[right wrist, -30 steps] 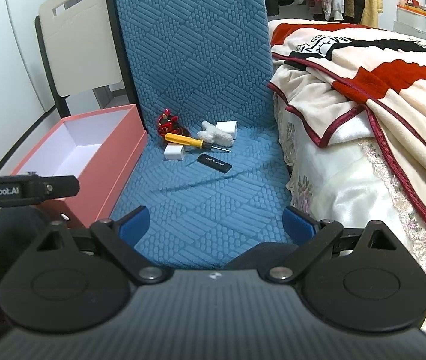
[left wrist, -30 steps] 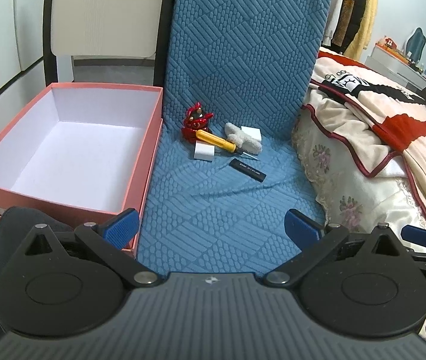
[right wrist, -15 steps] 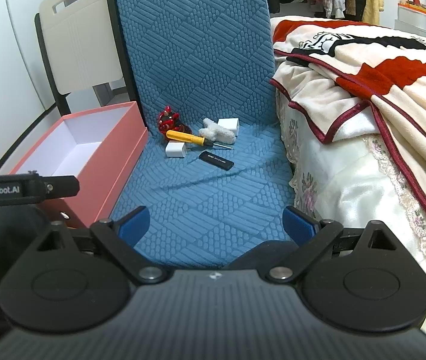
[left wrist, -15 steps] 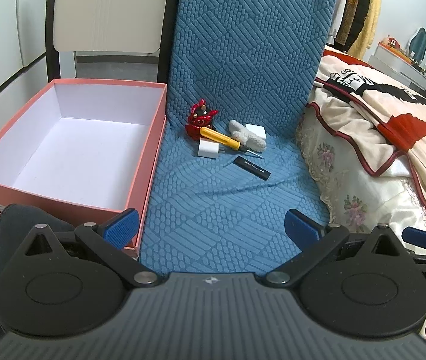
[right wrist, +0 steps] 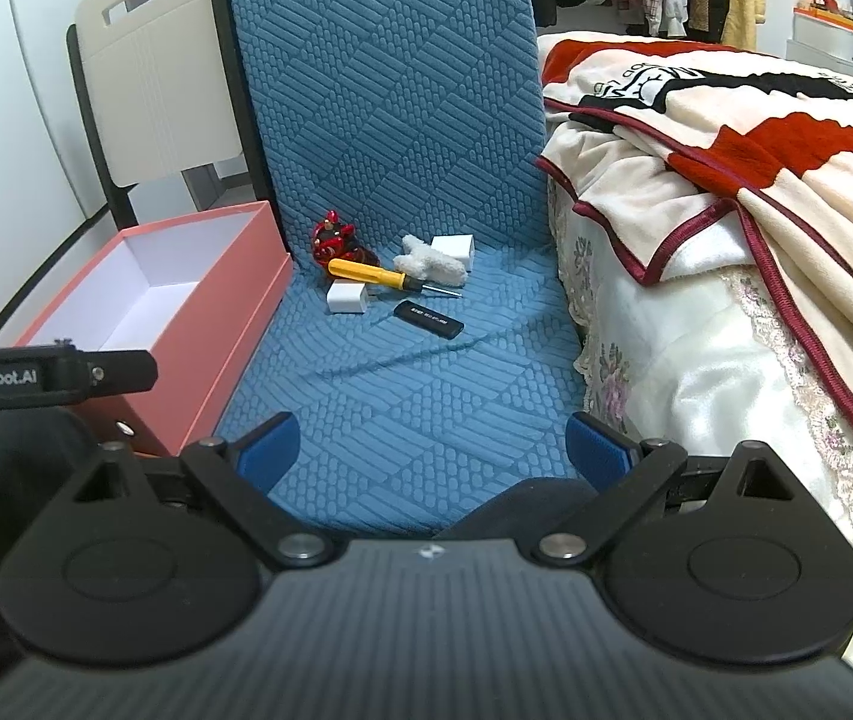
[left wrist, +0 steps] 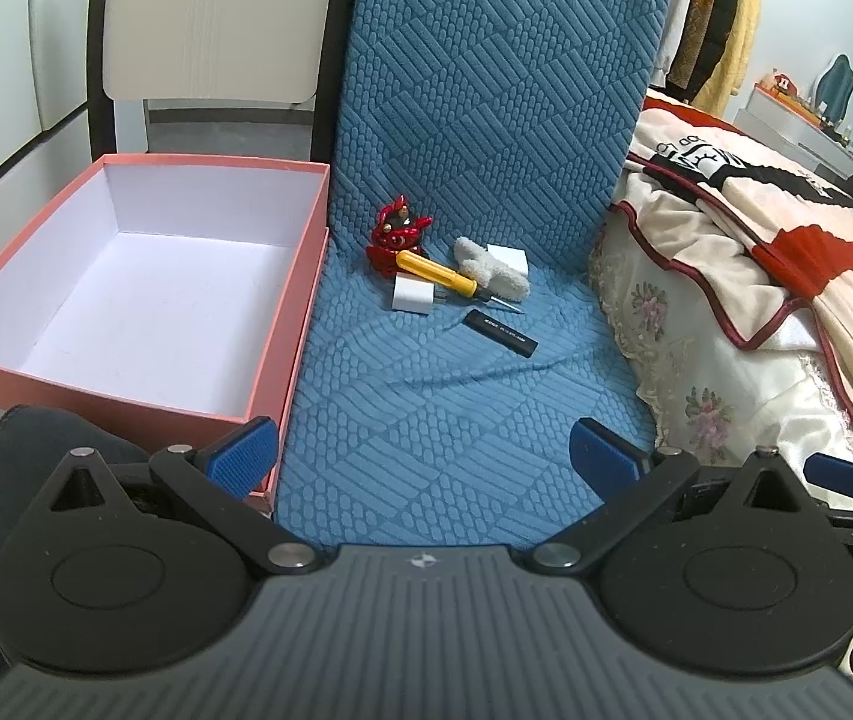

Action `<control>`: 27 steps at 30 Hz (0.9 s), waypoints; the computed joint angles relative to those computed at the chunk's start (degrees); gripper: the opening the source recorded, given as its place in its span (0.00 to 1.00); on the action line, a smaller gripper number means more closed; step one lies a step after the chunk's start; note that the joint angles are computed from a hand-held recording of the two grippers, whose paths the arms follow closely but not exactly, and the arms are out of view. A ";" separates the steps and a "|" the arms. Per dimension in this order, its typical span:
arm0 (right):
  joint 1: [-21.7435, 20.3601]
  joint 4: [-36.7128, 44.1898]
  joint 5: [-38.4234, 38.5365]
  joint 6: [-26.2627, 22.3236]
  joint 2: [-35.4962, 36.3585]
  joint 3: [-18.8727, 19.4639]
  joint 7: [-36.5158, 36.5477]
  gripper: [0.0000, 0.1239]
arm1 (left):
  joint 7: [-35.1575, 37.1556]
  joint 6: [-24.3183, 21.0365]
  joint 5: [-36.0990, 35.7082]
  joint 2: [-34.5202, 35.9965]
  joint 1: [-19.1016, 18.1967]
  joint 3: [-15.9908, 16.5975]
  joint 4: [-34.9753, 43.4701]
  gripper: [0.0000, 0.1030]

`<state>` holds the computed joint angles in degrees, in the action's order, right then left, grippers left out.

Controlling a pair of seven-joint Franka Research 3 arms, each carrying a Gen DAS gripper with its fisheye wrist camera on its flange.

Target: Organize rigid objects

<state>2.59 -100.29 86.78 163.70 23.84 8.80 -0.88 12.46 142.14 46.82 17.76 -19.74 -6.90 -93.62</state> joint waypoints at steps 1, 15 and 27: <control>-0.01 0.00 0.00 0.00 0.00 0.01 0.00 0.78 | -0.12 0.08 0.10 -0.05 -0.02 0.03 -0.06 1.00; 0.21 -0.10 -0.08 0.56 0.02 -0.01 0.06 0.78 | -0.16 0.64 -0.13 -0.62 0.36 -0.07 -0.92 1.00; 0.33 -0.32 0.72 1.08 -0.11 -0.02 -0.59 0.78 | 0.00 2.03 -0.21 -0.85 0.86 -0.08 -1.58 1.00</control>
